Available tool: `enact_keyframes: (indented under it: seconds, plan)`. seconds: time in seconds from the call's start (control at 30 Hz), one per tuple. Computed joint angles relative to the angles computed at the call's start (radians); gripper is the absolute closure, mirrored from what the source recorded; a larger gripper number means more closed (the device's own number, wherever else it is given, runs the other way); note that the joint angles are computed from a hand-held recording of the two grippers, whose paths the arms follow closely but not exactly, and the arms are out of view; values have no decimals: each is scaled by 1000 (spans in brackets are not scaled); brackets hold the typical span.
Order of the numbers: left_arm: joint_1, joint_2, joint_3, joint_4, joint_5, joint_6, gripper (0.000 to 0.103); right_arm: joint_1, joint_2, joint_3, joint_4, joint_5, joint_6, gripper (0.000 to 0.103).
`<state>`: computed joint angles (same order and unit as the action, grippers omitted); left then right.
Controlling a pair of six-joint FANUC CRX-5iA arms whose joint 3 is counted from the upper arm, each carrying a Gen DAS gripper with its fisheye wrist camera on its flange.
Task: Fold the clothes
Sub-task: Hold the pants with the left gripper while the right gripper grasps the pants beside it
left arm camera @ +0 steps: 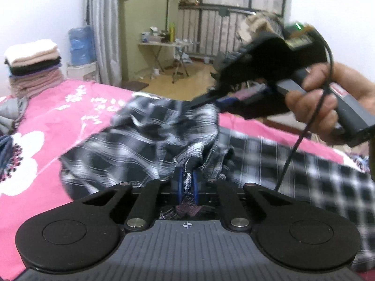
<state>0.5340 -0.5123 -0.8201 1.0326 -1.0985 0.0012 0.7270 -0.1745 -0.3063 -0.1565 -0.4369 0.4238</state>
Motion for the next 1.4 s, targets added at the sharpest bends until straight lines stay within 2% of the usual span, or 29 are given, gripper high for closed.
enact_keyframes:
  seconds: [0.1, 0.2, 0.27, 0.33, 0.4, 0.5, 0.53, 0.67, 0.7, 0.73, 0.83, 0.9, 0.97, 1.0, 1.03, 1.13, 1.3, 1.4]
  plan:
    - [46, 6, 16, -25, -55, -24, 96, -2, 8, 2, -65, -27, 8, 88]
    - [45, 24, 56, -149, -83, -14, 94, -11, 18, -7, -135, -47, -11, 88]
    - [42, 17, 49, -148, -91, -23, 90, -16, 16, -21, -176, -37, -30, 88]
    - [32, 5, 30, -99, -85, -46, 71, -9, 1, -39, -172, -2, -50, 88]
    - [-9, -3, 15, -45, -46, -61, 58, -10, -6, -39, -194, 19, -41, 88]
    - [-132, 1, -3, 21, 101, -78, 46, -24, 0, -12, -265, 20, 23, 88]
    - [-178, 8, -5, 35, 158, -84, 45, -29, 2, -5, -294, 21, 52, 88]
    - [-322, 23, -37, 109, 372, -175, 48, -52, 11, 26, -416, 19, 175, 88]
    - [-335, 23, -39, 109, 393, -183, 57, -56, 12, 30, -435, 19, 196, 88]
    - [-334, 27, -37, 109, 389, -182, 67, -54, 11, 29, -436, 22, 201, 88]
    - [-323, 44, -31, 125, 362, -193, 85, -73, -2, 25, -488, 16, 273, 87]
    - [-329, 22, -61, 174, 380, -266, 91, -92, -14, 21, -531, 5, 333, 85]
    - [-313, 8, -78, 194, 373, -309, 92, -99, -37, 0, -537, 10, 353, 78]
    - [-300, 3, -82, 200, 364, -322, 93, -80, -52, -26, -477, 32, 295, 68]
    - [-286, -2, -85, 206, 353, -333, 93, -53, -68, -59, -382, 54, 199, 65]
    - [-245, -3, -79, 214, 310, -357, 93, -15, -92, -117, -200, 17, 14, 65]
    - [-210, -3, -71, 218, 275, -389, 93, -9, -63, -97, -200, -90, 15, 64]
    - [-199, -1, -70, 226, 263, -410, 93, 3, -40, -75, -197, -111, 37, 57]
